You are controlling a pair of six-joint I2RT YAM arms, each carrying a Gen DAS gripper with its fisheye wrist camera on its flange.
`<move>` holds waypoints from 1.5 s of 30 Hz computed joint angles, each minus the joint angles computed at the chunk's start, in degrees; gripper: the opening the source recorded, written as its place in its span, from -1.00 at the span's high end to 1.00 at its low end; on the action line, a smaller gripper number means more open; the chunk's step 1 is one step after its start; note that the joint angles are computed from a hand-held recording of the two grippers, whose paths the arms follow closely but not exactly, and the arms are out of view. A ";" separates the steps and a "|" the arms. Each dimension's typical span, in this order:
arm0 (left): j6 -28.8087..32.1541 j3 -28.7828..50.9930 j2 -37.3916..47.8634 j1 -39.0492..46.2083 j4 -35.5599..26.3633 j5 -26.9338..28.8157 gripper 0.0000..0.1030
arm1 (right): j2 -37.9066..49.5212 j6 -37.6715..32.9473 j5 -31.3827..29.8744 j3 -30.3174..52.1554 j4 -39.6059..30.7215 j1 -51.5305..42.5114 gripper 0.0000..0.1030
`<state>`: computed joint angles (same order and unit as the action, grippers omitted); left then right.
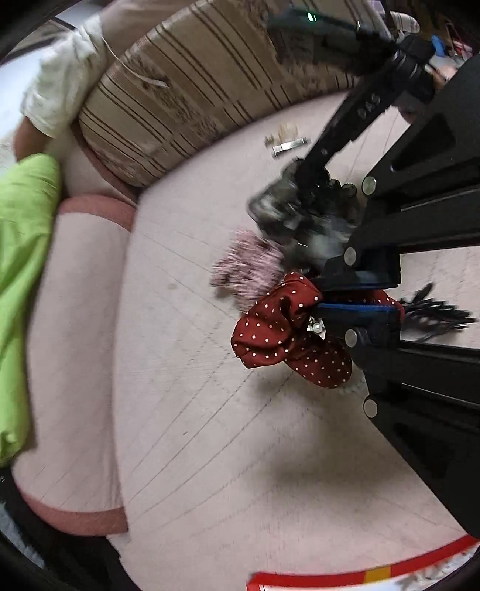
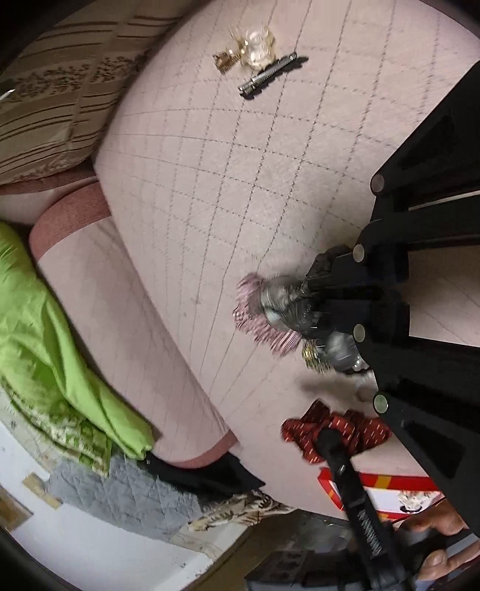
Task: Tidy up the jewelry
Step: 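Grasp red polka-dot scrunchie with left gripper while right grasps grey scrunchie, place in tray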
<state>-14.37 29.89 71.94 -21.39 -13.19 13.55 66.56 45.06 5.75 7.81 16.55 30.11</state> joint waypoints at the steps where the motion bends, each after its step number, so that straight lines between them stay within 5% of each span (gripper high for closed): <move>1: 0.35 -0.95 -4.24 1.23 -2.24 0.88 0.91 | -3.15 0.67 1.18 0.00 -2.81 1.64 0.91; 4: 3.33 -2.99 -15.67 6.79 -9.88 4.01 0.91 | -11.83 3.21 6.16 1.82 -12.32 8.52 0.91; 9: 21.76 -3.19 -26.45 31.08 -24.78 15.19 0.91 | -13.25 5.69 13.11 9.12 -20.38 19.54 0.91; 12: 35.27 -2.78 -23.57 47.27 -27.63 19.52 0.91 | -7.57 5.87 14.41 14.84 -20.12 24.19 0.91; 17: 51.07 7.35 -3.77 69.22 -25.21 21.65 0.91 | 8.91 4.03 11.14 26.91 -15.26 28.59 0.91; 25: 46.77 26.62 22.33 76.39 -13.79 15.14 0.91 | 40.01 -1.45 2.01 57.22 -14.74 31.12 0.91; 35: 42.28 40.86 41.58 73.65 -8.88 6.43 0.89 | 74.05 -8.55 -0.40 100.93 -32.25 30.15 0.91; 37: 41.57 41.80 42.87 73.79 -8.59 6.36 0.84 | 77.05 -8.58 -0.77 104.32 -33.70 29.59 0.90; 41: 40.84 42.22 43.34 74.71 -7.99 7.38 0.39 | 78.13 -9.47 -0.35 105.06 -34.05 29.70 0.75; 45: 40.14 40.79 40.01 76.19 -8.81 9.00 0.22 | 73.84 -11.85 2.88 99.80 -31.59 30.87 0.16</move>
<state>25.77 70.68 111.95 54.80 -22.00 22.55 140.41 33.21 8.63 107.61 -15.04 60.99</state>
